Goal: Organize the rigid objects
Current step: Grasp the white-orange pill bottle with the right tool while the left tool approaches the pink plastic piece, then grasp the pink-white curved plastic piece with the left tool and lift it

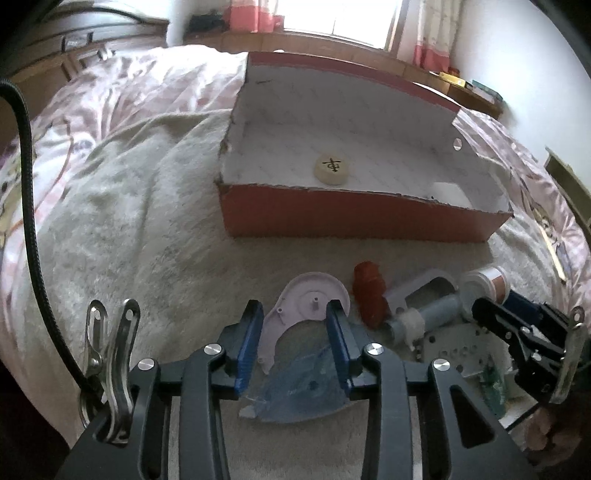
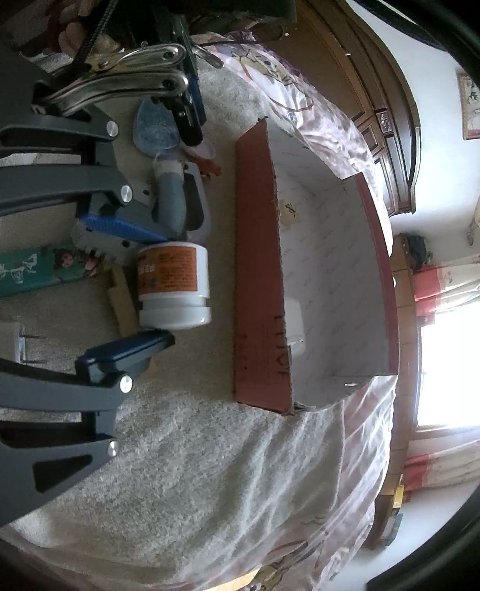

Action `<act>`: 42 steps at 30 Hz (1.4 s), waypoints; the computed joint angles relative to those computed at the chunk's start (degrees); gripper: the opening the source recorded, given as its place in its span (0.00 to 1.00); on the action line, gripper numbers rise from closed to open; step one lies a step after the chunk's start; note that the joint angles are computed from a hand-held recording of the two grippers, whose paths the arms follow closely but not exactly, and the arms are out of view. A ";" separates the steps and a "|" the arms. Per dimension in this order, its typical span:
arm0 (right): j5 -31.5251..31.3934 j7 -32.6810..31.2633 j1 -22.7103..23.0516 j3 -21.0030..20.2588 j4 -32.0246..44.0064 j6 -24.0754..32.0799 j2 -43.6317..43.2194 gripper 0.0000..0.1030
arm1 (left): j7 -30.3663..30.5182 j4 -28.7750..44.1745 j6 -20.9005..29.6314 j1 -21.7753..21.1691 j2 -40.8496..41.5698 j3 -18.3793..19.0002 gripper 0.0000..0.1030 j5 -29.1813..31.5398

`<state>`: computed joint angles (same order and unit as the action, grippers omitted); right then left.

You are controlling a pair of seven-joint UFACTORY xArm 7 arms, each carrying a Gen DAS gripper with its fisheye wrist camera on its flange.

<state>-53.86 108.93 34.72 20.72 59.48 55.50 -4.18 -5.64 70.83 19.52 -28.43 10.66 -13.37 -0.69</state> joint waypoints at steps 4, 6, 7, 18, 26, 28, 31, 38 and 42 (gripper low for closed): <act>-0.57 0.59 0.04 0.08 -0.31 -0.04 0.03 0.49 | -0.38 -0.42 -1.45 -1.01 0.18 0.49 0.42 3.33; -0.42 0.81 -0.02 -0.08 -0.53 -0.60 0.09 0.49 | -0.17 -0.40 -1.46 -1.39 0.19 0.66 0.43 4.82; -0.74 0.99 0.01 -0.04 -0.60 -0.55 0.07 0.49 | 0.38 -0.30 -1.26 -1.33 0.20 0.53 0.43 4.96; -1.30 1.57 -0.10 -0.06 -0.90 -1.05 -0.06 0.49 | 14.14 1.53 4.21 0.73 0.48 -2.43 0.56 -7.98; -1.38 1.65 -0.21 -0.06 -1.09 -1.34 -0.22 0.49 | 11.16 1.78 3.39 -0.84 1.24 -1.12 0.58 -2.48; -1.41 1.69 -0.24 -0.03 -1.09 -1.35 -0.21 0.49 | 11.17 1.67 3.41 -0.22 0.94 -1.29 0.58 -4.11; -1.50 1.77 -0.28 -0.03 -1.07 -1.42 -0.16 0.49 | 8.58 0.60 2.98 -0.35 -0.03 -0.30 0.58 -2.83; -1.84 2.11 -0.29 -0.12 -1.08 -1.74 -0.02 0.49 | 2.61 0.28 2.00 -0.69 0.04 1.30 0.58 2.00; -2.10 2.36 -0.30 -0.20 -1.10 -1.97 0.08 0.49 | -1.63 1.46 1.58 -2.04 1.31 2.55 0.58 7.87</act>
